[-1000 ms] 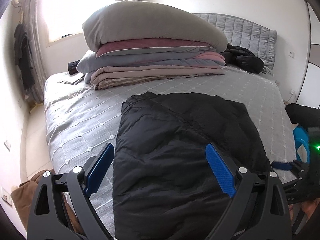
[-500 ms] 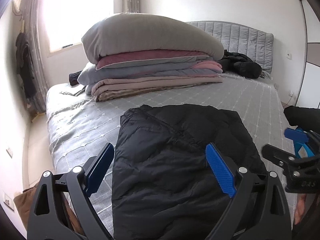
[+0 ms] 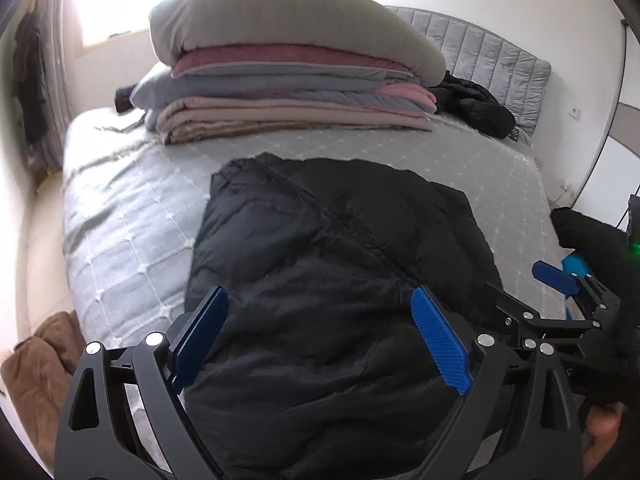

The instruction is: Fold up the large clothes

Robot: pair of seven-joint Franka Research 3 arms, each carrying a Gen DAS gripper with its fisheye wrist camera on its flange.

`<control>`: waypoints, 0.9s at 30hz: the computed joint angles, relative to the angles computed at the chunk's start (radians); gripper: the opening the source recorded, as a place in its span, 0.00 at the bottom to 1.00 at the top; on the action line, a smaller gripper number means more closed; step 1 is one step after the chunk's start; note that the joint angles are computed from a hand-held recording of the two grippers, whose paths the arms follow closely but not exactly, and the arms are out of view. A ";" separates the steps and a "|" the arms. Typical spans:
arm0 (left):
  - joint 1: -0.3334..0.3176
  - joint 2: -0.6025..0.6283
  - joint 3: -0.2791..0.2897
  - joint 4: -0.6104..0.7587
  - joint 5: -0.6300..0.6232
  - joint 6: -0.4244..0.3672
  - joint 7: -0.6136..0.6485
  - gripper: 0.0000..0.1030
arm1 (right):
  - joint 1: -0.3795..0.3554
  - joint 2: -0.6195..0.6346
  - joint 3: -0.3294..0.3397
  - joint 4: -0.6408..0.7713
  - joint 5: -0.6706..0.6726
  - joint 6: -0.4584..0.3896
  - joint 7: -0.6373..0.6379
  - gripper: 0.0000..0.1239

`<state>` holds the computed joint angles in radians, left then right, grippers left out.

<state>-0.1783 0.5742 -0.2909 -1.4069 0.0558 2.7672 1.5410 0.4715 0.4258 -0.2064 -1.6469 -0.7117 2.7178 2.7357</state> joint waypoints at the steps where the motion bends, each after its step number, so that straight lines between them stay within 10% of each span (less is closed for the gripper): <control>1: 0.014 0.012 -0.020 0.018 -0.021 -0.024 0.013 0.86 | 0.001 -0.002 -0.002 -0.001 -0.002 -0.001 0.001 0.78; 27: -0.071 0.051 0.060 0.095 0.083 -0.084 -0.127 0.88 | -0.025 0.000 0.043 0.054 -0.029 -0.174 0.053 0.78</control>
